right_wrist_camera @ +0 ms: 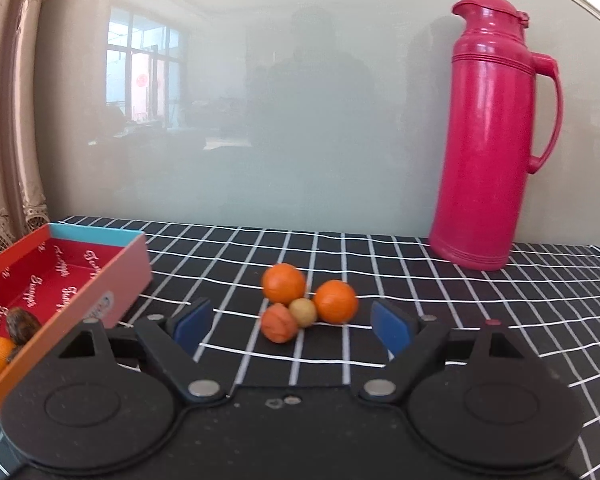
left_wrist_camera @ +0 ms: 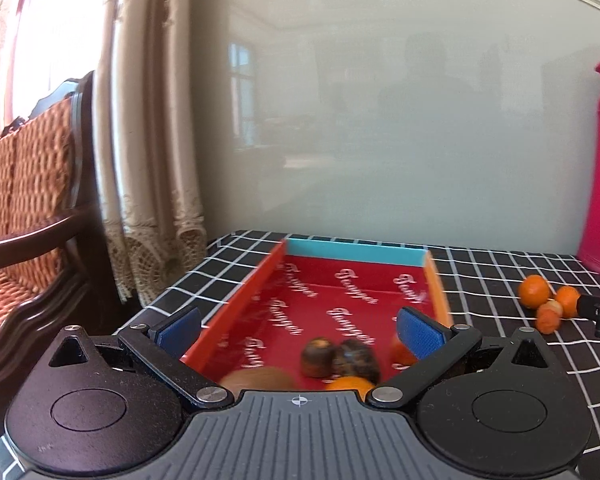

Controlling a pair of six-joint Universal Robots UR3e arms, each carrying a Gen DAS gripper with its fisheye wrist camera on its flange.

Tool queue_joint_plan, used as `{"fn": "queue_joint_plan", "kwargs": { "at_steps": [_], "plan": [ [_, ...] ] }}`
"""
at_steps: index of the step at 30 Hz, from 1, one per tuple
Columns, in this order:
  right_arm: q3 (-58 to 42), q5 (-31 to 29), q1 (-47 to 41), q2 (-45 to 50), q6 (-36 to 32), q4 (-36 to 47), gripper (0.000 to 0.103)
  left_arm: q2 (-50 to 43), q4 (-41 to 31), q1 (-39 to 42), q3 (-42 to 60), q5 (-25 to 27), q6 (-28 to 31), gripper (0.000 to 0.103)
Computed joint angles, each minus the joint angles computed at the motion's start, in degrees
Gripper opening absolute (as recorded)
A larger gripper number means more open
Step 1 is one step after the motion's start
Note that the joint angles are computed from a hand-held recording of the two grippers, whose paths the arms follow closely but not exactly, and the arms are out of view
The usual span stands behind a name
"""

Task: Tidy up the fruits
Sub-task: 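Withdraw the open right tool from the red box, then reach the left tool to a mandarin orange and close on it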

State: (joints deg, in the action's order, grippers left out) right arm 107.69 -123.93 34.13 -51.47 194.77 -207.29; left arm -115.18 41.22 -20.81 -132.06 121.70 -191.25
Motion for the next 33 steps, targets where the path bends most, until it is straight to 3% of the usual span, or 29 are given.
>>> {"fn": "queue_joint_plan", "kwargs": {
  "at_steps": [15, 23, 33],
  "plan": [
    [18.0, 0.0, -8.4, -6.5, 0.0, -12.1, 0.086, -6.5, -7.8, -9.5, 14.7, -2.0, -3.2, 0.103],
    [26.8, 3.7, -17.8, -9.4, -0.6, -18.7, 0.086, -16.0, -17.0, -15.8, 31.4, -0.2, -2.1, 0.103],
    [31.2, 9.1, -28.2, -10.0, -0.5, -23.6, 0.086, -25.6, -26.0, -18.2, 50.5, -2.6, 2.6, 0.103]
  ]
}}
